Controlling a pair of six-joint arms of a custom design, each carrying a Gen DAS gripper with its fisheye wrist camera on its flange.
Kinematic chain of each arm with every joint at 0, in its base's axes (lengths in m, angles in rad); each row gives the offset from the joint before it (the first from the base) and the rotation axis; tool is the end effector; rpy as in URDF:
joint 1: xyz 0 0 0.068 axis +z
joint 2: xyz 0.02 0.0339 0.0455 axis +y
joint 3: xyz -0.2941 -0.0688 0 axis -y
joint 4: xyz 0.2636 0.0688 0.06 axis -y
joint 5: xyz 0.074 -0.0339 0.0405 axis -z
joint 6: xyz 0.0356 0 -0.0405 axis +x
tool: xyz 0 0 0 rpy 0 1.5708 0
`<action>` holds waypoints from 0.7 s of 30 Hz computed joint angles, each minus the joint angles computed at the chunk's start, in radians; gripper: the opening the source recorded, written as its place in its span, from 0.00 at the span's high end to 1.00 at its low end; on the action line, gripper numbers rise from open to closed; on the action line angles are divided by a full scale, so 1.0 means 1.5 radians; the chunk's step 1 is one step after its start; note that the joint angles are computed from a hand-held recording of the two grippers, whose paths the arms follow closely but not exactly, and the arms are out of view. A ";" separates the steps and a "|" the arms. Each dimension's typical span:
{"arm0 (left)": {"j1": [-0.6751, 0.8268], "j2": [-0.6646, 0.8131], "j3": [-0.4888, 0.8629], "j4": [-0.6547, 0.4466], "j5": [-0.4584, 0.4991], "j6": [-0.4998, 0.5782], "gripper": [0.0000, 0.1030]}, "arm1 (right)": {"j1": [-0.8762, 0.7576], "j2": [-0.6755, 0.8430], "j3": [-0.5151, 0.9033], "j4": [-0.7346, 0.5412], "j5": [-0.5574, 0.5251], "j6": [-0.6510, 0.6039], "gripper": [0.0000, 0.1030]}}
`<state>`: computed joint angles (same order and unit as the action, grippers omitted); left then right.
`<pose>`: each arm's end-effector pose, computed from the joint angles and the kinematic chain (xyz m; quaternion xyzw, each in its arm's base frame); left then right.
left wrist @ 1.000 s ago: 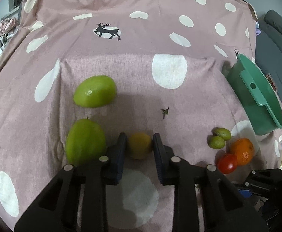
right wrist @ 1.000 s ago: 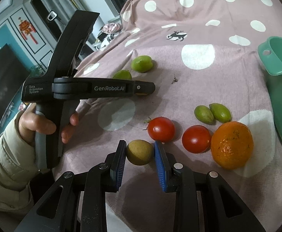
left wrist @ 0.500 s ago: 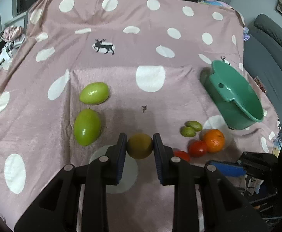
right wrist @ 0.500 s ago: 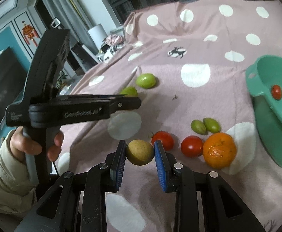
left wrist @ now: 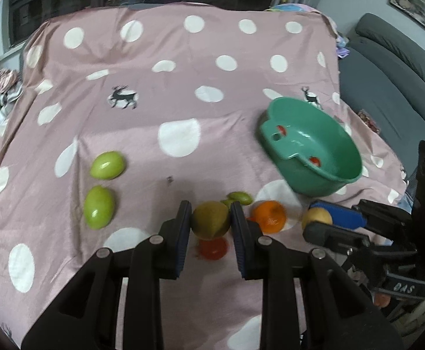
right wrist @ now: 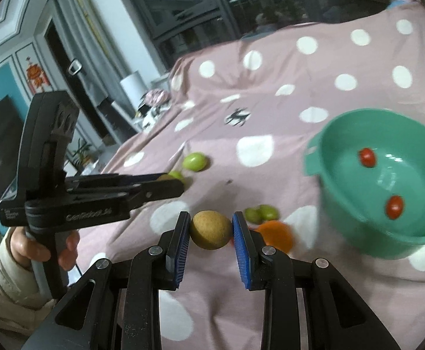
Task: Organize fruits
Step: 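Carry both held fruits over the green bowl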
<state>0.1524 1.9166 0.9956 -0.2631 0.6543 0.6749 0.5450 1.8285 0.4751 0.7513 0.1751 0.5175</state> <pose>0.3646 0.0341 0.1219 0.2997 0.8818 -0.2156 0.2934 0.2600 0.1504 0.0917 0.0286 0.8821 0.1683 0.4391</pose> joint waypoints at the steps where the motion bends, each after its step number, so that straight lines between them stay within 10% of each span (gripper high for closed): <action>1: -0.010 -0.006 -0.002 0.002 0.001 -0.006 0.74 | -0.006 -0.005 -0.007 0.004 0.001 -0.001 0.70; 21: -0.249 0.027 0.046 0.075 -0.028 -0.120 0.74 | -0.201 -0.075 -0.116 0.056 0.015 -0.038 0.70</action>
